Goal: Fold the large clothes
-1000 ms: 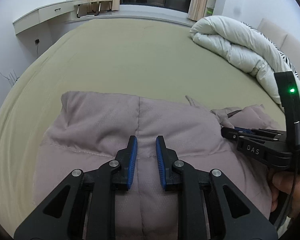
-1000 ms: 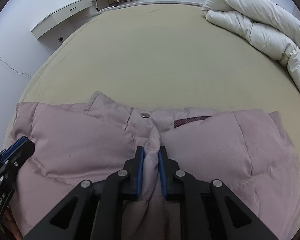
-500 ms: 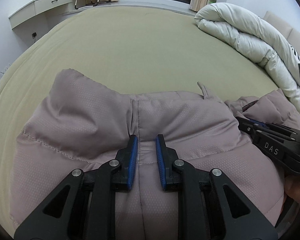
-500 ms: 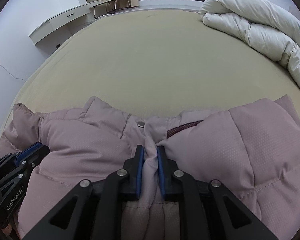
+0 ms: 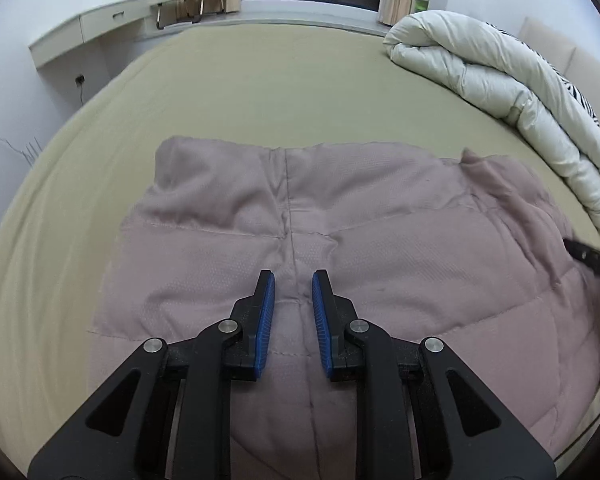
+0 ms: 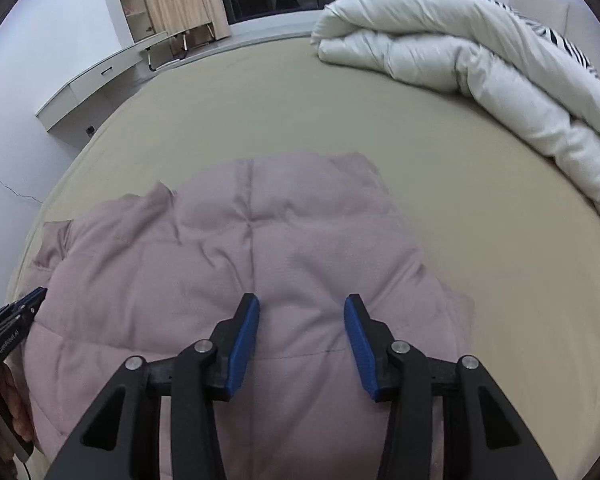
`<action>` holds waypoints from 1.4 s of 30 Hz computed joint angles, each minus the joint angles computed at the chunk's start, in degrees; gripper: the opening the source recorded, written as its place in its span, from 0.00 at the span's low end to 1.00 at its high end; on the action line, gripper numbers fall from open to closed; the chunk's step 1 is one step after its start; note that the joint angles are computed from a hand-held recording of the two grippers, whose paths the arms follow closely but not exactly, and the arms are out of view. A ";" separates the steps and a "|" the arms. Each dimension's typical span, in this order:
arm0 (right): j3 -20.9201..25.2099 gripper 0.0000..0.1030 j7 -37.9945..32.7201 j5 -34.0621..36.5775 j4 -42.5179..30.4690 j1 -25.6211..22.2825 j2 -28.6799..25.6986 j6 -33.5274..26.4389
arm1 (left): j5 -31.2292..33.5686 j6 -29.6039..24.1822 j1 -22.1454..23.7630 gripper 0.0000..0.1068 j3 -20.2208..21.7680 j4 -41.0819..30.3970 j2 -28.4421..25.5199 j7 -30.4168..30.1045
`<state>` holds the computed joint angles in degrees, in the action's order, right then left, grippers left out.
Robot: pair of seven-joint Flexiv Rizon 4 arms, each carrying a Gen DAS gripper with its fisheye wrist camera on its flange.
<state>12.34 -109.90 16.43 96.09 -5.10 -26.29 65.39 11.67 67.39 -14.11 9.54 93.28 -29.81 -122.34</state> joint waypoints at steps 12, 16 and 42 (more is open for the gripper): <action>6.65 0.50 -6.06 8.69 -4.30 -6.83 -7.40 5.55 | -0.95 3.73 0.55 0.18 0.49 -3.78 -6.73 0.10; 7.80 0.50 -7.55 10.47 -4.70 -7.82 -8.32 7.32 | -1.54 3.43 -0.39 0.18 1.86 -5.20 -8.28 0.70; -1.42 0.61 -0.30 -8.16 17.00 9.80 5.42 16.95 | 4.61 1.59 -1.73 0.18 0.65 8.76 4.65 -8.34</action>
